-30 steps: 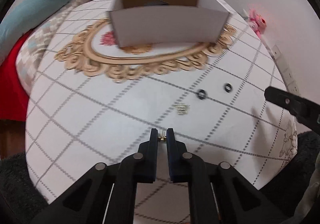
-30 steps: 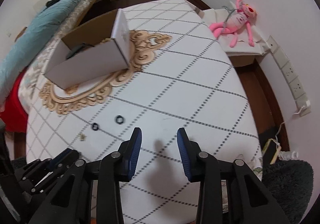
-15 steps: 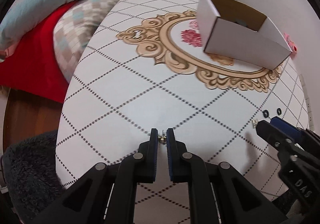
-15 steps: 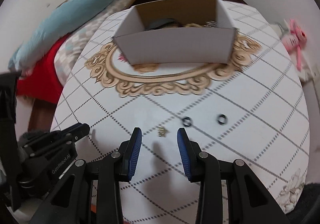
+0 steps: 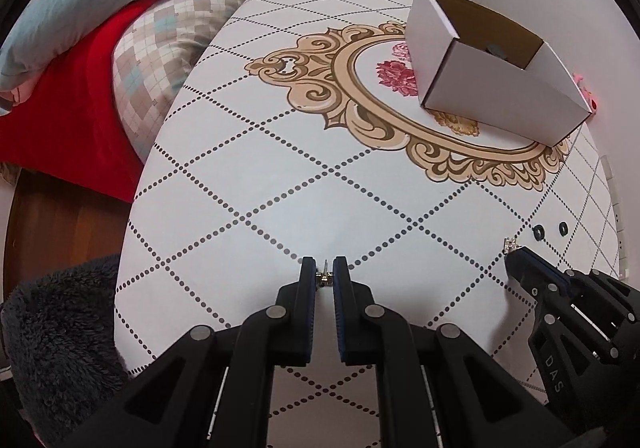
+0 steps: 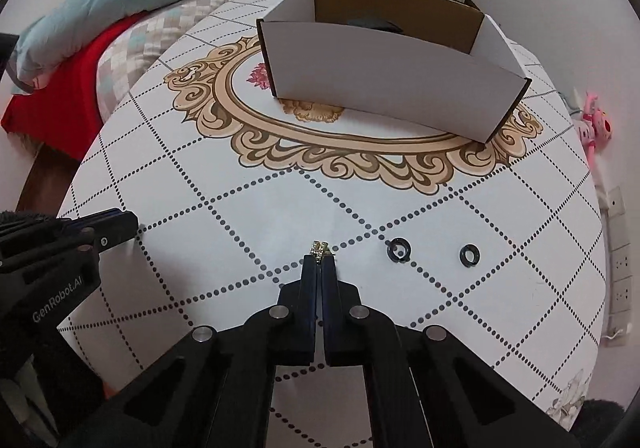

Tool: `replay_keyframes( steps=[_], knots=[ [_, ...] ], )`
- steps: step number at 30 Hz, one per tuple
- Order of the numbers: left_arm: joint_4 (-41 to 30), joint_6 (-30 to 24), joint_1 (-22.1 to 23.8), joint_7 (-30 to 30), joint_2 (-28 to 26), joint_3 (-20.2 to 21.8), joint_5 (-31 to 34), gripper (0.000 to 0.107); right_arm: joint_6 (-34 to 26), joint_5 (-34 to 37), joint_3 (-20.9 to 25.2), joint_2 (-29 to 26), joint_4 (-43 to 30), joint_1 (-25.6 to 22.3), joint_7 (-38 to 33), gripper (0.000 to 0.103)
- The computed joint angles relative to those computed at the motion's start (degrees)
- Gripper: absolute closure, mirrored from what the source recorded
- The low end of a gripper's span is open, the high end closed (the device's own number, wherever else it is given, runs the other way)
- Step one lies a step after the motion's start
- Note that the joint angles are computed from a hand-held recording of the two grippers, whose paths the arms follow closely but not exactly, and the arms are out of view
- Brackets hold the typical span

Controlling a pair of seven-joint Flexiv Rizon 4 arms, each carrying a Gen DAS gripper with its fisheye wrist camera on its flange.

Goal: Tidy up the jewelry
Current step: 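Grasp a small gold earring with the left tool while the right tool grasps another, then carry both earrings into the white box and open both tools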

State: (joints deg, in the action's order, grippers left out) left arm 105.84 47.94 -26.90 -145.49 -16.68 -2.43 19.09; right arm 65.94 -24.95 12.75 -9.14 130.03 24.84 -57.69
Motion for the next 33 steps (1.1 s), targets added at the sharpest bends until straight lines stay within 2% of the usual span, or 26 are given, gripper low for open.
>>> replay_keyframes(
  steps=[4, 10, 17, 20, 24, 25, 29, 31, 33],
  knots=[
    [-0.6, 0.2, -0.2, 0.0, 0.2, -0.2, 0.1, 0.101, 1.9, 0.5, 0.0, 1.2, 1.3, -0.6, 0.3, 0.102],
    [-3.0, 1.9, -0.1, 1.0, 0.3, -0.6, -0.3, 0.101, 3.9, 4.8, 0.5, 5.5, 1.5, -2.6, -2.2, 0.102],
    [-9.2, 5.0, 0.5, 5.4, -2.0, -1.1, -3.3, 0.101, 4.8, 12.0, -0.6, 7.5, -4.2, -5.1, -7.4, 0.102],
    [-13.3, 5.3, 0.9, 8.5, -4.4, -1.0, -5.2, 0.101, 4.4, 13.0, -1.1, 5.4, -7.9, -5.5, -8.7, 0.102],
    [-20.9, 3.1, 2.0, 14.1, -9.2, -0.6, -8.2, 0.101, 1.6, 16.4, -1.5, 0.4, -14.9, -6.2, -12.6, 0.102],
    [-22.4, 2.5, 2.3, 15.6, -10.2, -0.6, -9.3, 0.101, -0.6, 18.4, -1.2, -1.7, -17.9, -6.7, -14.6, 0.102],
    [-28.2, -1.4, 3.7, 21.0, -14.3, -0.3, -13.2, 0.099, -6.5, 18.7, -1.8, -7.4, -25.2, -7.0, -16.9, 0.101],
    [-32.8, -6.4, 3.8, 22.2, -16.7, 0.5, -14.2, 0.099, -10.3, 19.6, -1.6, -9.5, -28.6, -7.3, -18.2, 0.101],
    [-35.5, -8.9, 4.0, 23.5, -18.2, 1.0, -14.7, 0.097, -14.6, 19.4, -2.0, -11.7, -32.1, -7.1, -18.6, 0.099]
  ],
)
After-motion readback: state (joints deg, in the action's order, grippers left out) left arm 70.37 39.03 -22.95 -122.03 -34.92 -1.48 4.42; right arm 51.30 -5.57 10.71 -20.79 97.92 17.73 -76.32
